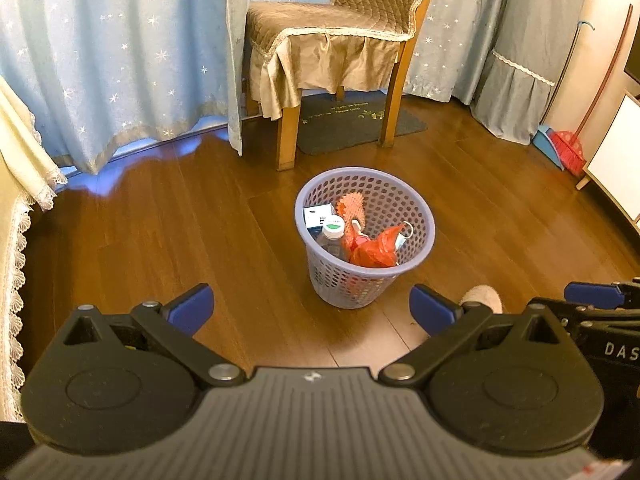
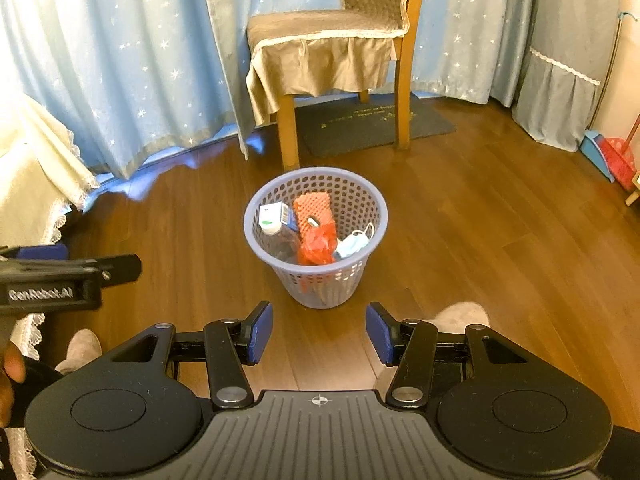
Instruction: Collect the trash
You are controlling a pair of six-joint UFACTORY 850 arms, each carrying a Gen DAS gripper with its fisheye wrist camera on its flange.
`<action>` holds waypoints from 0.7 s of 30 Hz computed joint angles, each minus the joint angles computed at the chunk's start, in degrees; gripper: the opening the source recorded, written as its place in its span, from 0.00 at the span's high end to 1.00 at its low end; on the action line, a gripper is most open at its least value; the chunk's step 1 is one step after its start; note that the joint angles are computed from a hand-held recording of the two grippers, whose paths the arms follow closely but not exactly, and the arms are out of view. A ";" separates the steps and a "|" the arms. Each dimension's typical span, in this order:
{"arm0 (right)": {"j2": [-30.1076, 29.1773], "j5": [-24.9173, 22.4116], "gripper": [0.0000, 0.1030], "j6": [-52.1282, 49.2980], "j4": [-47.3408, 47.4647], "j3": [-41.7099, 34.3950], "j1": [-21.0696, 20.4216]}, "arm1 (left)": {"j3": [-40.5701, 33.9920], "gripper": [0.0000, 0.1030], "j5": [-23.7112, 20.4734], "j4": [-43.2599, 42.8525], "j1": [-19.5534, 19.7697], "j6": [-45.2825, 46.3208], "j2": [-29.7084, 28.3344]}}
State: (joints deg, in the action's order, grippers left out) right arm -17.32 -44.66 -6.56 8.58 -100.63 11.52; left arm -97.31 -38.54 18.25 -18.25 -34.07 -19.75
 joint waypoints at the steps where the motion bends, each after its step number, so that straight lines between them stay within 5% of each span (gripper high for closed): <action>1: 0.14 -0.17 0.53 0.36 -0.22 -0.15 0.14 | -0.03 0.01 -0.24 0.33 -0.16 -0.35 0.01; 21: 0.54 -1.91 0.53 1.84 -1.26 -1.85 1.41 | 1.31 0.01 -1.39 -2.23 -0.28 -0.60 1.12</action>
State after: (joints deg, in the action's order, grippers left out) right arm -16.77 -46.57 -4.72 7.32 -102.48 12.93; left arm -95.99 -39.93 16.02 -18.52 -34.67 -18.63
